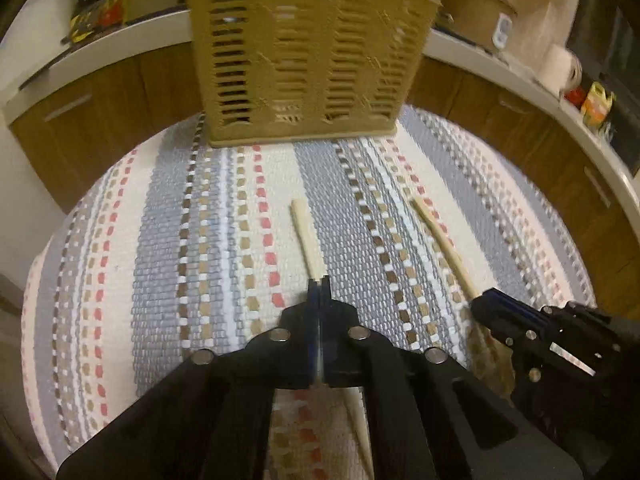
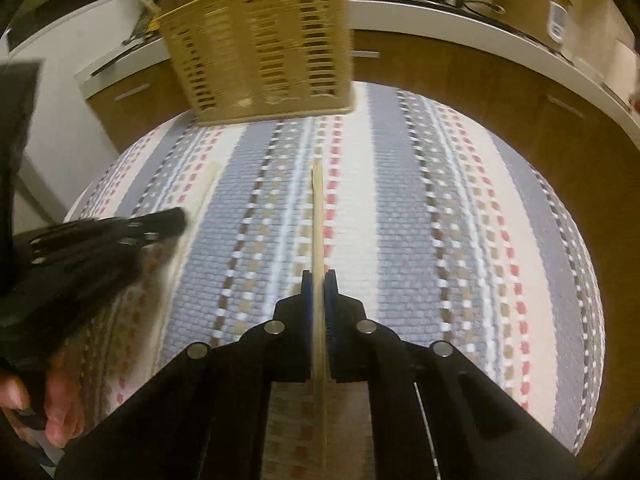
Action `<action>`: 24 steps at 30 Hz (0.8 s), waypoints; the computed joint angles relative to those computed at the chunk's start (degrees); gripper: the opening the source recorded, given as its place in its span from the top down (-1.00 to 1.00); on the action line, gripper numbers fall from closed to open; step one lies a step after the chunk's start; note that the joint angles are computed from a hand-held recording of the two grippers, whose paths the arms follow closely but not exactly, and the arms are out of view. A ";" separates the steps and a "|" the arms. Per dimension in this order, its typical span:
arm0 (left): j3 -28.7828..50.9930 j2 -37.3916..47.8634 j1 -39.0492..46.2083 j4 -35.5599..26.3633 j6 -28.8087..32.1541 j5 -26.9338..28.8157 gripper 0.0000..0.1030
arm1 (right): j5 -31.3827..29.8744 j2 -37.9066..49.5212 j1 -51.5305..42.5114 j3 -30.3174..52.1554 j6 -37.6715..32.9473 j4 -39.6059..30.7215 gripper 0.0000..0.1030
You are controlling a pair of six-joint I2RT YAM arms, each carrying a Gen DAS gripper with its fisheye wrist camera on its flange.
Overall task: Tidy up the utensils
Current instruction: 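Lower the left gripper onto a chopstick and close it while the right gripper grasps another, then lift the chopsticks upright over the tan holder with both grippers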
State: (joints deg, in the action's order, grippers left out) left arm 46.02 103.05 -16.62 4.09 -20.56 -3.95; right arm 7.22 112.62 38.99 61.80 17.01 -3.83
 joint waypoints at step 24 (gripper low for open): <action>18.52 8.09 8.62 -22.84 10.41 17.38 0.38 | -8.33 12.50 -4.38 28.24 -12.71 -29.52 0.49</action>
